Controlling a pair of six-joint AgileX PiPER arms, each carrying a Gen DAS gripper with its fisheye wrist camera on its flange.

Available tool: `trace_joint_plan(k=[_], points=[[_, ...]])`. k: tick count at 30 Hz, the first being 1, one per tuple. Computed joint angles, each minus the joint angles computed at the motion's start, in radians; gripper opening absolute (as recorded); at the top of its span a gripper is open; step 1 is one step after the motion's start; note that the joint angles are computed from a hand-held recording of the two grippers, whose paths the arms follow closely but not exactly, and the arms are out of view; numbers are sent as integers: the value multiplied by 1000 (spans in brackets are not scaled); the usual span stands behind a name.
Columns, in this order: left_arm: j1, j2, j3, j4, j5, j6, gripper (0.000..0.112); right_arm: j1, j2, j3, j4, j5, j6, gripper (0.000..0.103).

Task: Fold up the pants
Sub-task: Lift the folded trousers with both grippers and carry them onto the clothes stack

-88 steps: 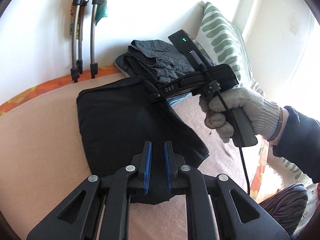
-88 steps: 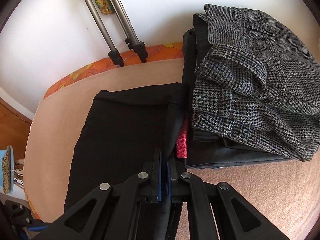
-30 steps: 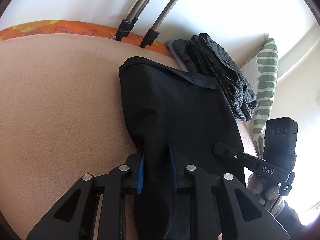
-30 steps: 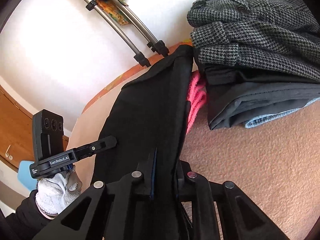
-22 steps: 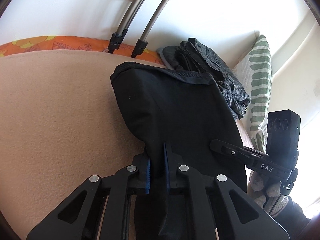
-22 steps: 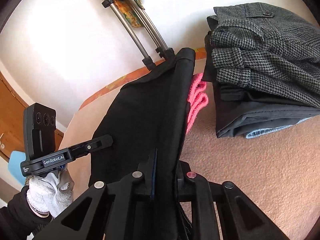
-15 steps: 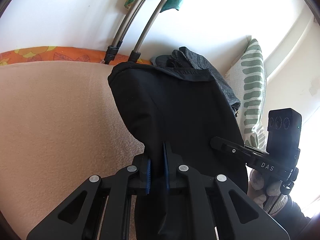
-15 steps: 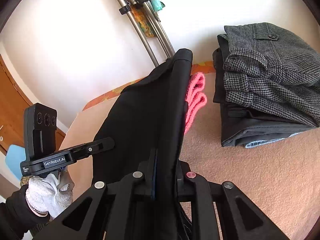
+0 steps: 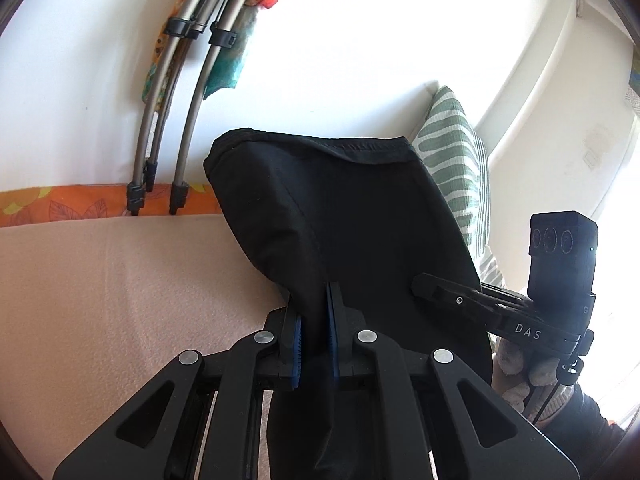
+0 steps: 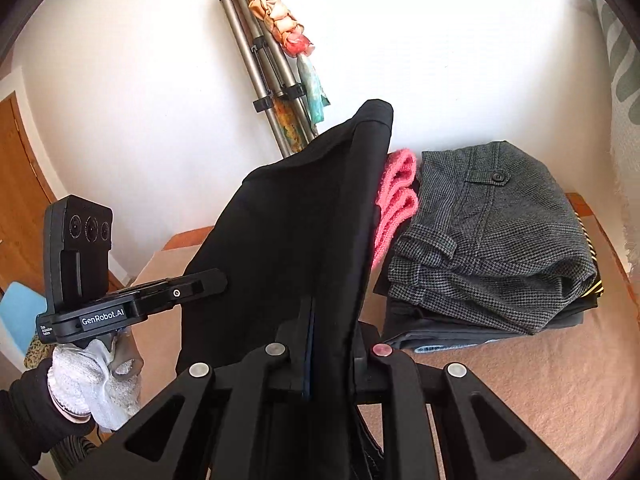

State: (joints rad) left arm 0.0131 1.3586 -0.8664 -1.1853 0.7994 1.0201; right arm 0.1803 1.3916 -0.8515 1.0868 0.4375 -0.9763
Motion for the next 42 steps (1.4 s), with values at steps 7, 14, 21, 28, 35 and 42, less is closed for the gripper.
trace_joint_plan(k=[7,14,21,28,35,42], points=[[-201,126,-202,2,-139,-87,9,-153,5,-158,-184,109,91,10],[-290,305,-431,58,-194,-182,9,-261,171,-422,-255,220,88,10],[-350,475,-635,186,-253,-322,9,-355,409,-702,-210,362,46,10],[-367,644,-801,338,-261,-472,9,-379,630,-889,-203,402,56,10],[-398,714,-876,637,-293,-692,15,-339,718,-928,-445,252,203,46],[-440,725,-906,980,-298,-947,41,-330,653,-831,-563,145,302,52]])
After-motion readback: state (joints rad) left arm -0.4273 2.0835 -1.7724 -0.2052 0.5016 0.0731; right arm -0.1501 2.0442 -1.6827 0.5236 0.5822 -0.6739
